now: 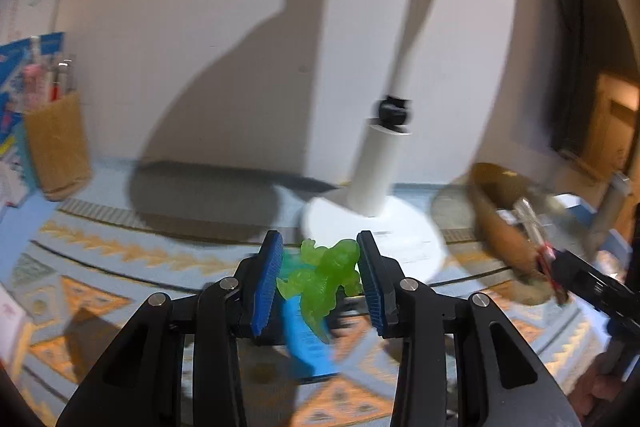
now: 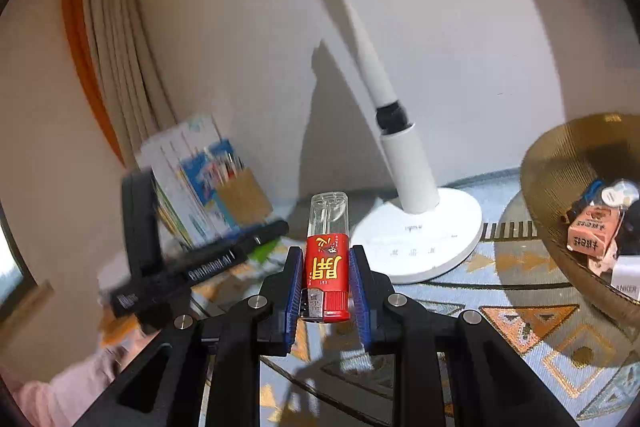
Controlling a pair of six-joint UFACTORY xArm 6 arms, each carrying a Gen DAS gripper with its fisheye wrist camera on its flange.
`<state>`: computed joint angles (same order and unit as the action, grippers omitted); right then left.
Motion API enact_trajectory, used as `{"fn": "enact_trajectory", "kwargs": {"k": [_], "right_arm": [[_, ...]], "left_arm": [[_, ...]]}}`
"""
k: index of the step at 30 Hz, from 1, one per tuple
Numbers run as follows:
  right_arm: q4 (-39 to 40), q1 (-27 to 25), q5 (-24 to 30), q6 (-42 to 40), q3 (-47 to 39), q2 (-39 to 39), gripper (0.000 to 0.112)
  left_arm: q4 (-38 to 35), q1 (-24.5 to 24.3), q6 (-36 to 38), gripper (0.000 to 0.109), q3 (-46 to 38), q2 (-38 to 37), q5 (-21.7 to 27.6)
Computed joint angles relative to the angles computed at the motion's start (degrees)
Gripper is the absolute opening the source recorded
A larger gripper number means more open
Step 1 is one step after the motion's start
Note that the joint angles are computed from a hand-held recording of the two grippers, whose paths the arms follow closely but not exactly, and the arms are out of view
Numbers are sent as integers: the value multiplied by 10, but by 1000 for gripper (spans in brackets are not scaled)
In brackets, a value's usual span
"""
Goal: Organize rigid objects
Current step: 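Carry the green figure and red lighter over the gold bowl and open both tools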
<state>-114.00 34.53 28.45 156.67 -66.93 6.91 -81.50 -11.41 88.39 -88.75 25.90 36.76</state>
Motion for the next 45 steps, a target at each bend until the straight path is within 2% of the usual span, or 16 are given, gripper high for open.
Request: {"fn": "enact_trajectory", "kwargs": {"k": [3, 4, 8, 11, 13, 15, 20, 21, 22, 23, 24, 25, 27, 30, 39, 45], "right_arm": [[-51, -5, 33, 96, 51, -53, 23], [-52, -7, 41, 99, 65, -73, 23], [74, -28, 61, -40, 120, -166, 22], [161, -40, 84, -107, 168, -225, 22], [226, -49, 108, -152, 211, -270, 22], [267, -65, 106, -167, 246, -303, 22], [283, -94, 78, -146, 304, -354, 21], [287, -106, 59, -148, 308, -356, 22], [307, -111, 53, -162, 308, -354, 32], [327, -113, 52, -174, 308, -352, 48], [336, -117, 45, -172, 309, -350, 93], [320, -121, 35, -148, 313, -350, 103], [249, -136, -1, -59, 316, -348, 103], [194, -142, -25, 3, 303, -332, 103], [259, -90, 19, -70, 217, -271, 103], [342, -50, 25, -174, 88, -152, 103]], "left_arm": [[-8, -26, 20, 35, 12, -27, 0], [-6, -36, 17, 35, 12, -35, 9], [16, -81, -23, 35, -3, -46, 29], [50, -120, -73, 35, -24, -38, 53], [71, -155, -89, 35, -33, -31, 42], [92, -178, -106, 35, -42, -21, 32], [135, -207, -143, 36, -57, 0, 38], [153, -209, -157, 42, -62, 5, 45], [172, -213, -175, 71, -64, 8, 44], [185, -214, -187, 96, -64, 9, 45], [196, -215, -197, 103, -65, 10, 52], [202, -214, -197, 102, -65, 10, 65], [193, -218, -179, 102, -53, 3, 56], [191, -218, -160, 102, -34, -14, 36], [209, -156, -205, 102, -52, -26, 53], [252, -79, -249, 103, -87, -5, 31]]}}
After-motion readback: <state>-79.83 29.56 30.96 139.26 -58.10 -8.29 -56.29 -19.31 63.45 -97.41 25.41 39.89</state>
